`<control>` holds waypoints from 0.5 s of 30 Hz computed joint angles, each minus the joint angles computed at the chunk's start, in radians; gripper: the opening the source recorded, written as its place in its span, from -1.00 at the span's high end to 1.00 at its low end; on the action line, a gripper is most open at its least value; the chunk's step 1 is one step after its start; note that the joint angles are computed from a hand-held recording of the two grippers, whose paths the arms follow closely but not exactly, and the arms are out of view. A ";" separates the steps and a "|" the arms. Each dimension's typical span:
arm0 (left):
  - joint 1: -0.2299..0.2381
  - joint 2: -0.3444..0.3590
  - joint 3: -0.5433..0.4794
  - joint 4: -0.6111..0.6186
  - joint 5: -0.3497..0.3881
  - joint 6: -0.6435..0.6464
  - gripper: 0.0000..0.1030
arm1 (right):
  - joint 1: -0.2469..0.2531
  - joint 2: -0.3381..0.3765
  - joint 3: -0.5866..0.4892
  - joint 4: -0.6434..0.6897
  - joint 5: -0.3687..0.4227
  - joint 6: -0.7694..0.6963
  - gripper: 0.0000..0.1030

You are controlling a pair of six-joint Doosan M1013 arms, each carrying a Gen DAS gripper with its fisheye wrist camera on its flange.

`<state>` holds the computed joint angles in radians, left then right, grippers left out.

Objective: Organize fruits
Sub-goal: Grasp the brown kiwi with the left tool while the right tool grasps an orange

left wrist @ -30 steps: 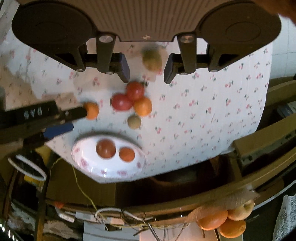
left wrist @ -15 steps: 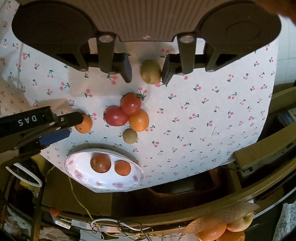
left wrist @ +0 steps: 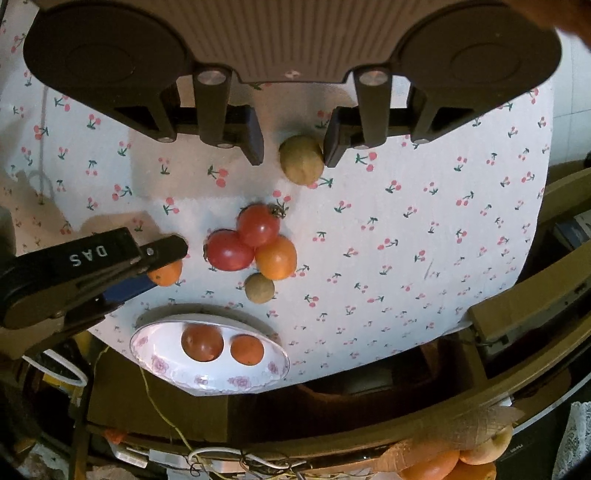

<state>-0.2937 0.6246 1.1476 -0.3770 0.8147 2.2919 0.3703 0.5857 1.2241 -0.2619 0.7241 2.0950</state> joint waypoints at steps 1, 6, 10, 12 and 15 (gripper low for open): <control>0.001 0.000 -0.001 -0.005 0.000 0.001 0.22 | 0.002 0.003 -0.004 -0.007 0.005 0.003 0.20; 0.003 0.002 0.002 -0.027 -0.012 0.024 0.30 | 0.007 0.007 -0.011 -0.041 0.020 0.033 0.36; 0.006 0.001 -0.001 -0.046 0.013 0.046 0.43 | 0.010 0.005 -0.008 -0.041 0.023 0.029 0.39; 0.006 -0.005 0.008 -0.063 0.015 0.080 0.43 | 0.008 -0.003 -0.001 -0.004 0.016 0.001 0.40; 0.010 -0.013 0.013 -0.110 0.037 0.117 0.43 | 0.016 -0.017 0.017 -0.001 0.014 0.000 0.40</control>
<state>-0.2838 0.6116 1.1607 -0.4874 0.8517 2.4093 0.3867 0.5687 1.2410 -0.2634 0.7381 2.0951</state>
